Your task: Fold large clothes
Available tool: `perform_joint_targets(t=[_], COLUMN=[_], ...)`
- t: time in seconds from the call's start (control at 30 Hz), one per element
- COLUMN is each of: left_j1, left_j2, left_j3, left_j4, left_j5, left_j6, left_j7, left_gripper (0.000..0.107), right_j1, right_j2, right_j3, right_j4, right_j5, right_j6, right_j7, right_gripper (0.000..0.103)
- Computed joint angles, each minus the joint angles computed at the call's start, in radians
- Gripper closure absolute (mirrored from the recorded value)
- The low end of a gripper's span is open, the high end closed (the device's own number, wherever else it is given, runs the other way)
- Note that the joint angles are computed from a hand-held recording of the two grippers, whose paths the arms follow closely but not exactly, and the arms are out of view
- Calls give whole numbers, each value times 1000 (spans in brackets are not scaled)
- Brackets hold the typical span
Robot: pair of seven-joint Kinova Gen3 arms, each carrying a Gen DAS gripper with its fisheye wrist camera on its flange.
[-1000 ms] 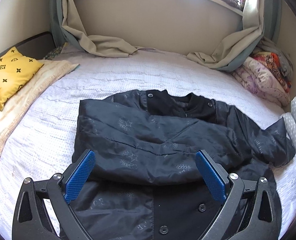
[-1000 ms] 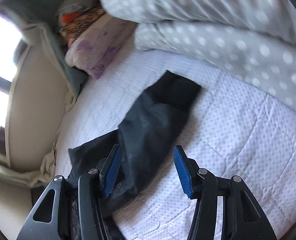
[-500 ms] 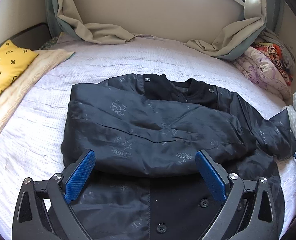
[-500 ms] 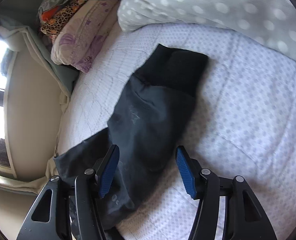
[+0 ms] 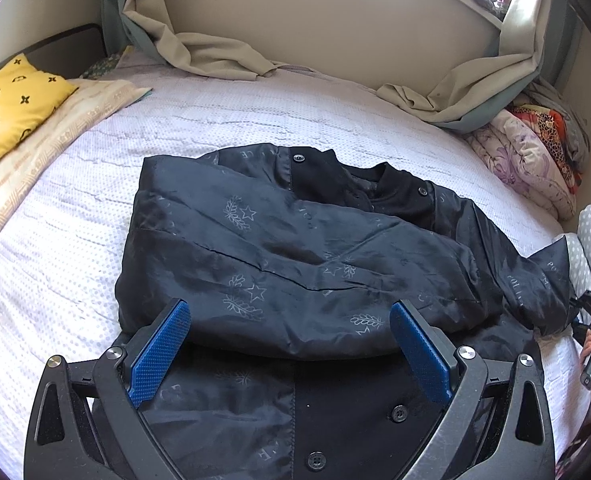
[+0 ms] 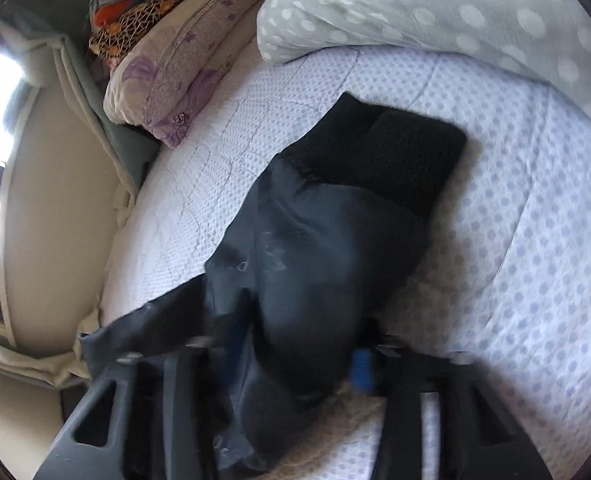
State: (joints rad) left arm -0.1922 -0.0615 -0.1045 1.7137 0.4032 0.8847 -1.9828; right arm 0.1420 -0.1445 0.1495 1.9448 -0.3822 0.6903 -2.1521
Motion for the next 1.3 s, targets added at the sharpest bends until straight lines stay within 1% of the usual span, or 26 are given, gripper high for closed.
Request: perform_joint_targets(t=[0.03,0.07,0.1,0.13,0.17,0.27,0.4,0.5,0.57,0.67,0.7,0.77,0.83,0.9,0.97,1.0,1.1,1.23,1.3], left_j1=[0,0,1,3,4,10,18,22,22,17,15,9,1,-8,-17,-21,-25,-33,-39], left_j2=[-3,-8,-11,-16,-20,-27,-41,-52,-54,-57,-57,-55,-53,-51,-52,-54,-59,-48,-43], left_j3=[-1,0,-1,-1,-1,-2,2,-6,-19,-31,-36,-44,-55,-62,-66,-64,-59,-73,-72], left_j4=[1,3,4,7,9,11,18,19,14,8,4,-3,-11,-19,-24,-25,-27,-37,-41], left_j5=[-1,-2,-2,-4,-6,-14,-42,-46,-29,-7,2,18,40,59,71,70,59,90,92], left_j6=[-2,-6,-9,-14,-17,-21,-39,-48,-41,-35,-31,-22,-9,4,10,6,-9,9,13], left_j7=[-1,-2,-3,-4,-5,-7,7,11,3,-7,-12,-18,-28,-33,-34,-29,-17,-25,-23], left_gripper=[6,6,6,6,6,6,6,6,6,6,6,6,6,6,6,6,6,6,6], right_j1=[-16,-52,-83,-96,-90,-17,70,112,126,151,143,91,74,77,61,33,-106,-291,-343], right_j2=[-9,-24,-40,-55,-71,-108,-154,-173,-186,-203,-197,-176,-141,-97,-35,-5,112,248,309], right_j3=[8,27,39,33,8,-128,-313,-452,-545,-684,-712,-751,-819,-908,-996,-1023,-1056,-1077,-1104], right_j4=[-3,-3,-3,-9,-19,-52,-127,-213,-256,-292,-307,-343,-387,-431,-480,-499,-557,-609,-634], right_j5=[32,73,114,154,195,317,480,602,683,805,846,927,1008,1090,1171,1212,1334,1496,1531], right_j6=[0,-9,-20,-26,-26,-30,18,91,112,115,121,140,176,231,302,340,450,572,604], right_j7=[-19,-55,-96,-130,-161,-263,-342,-322,-296,-349,-378,-417,-434,-446,-431,-437,-433,-452,-443], right_gripper=[86,90,91,92,93,94,94,94,94,94,94,94,94,94,95,95,95,95,95])
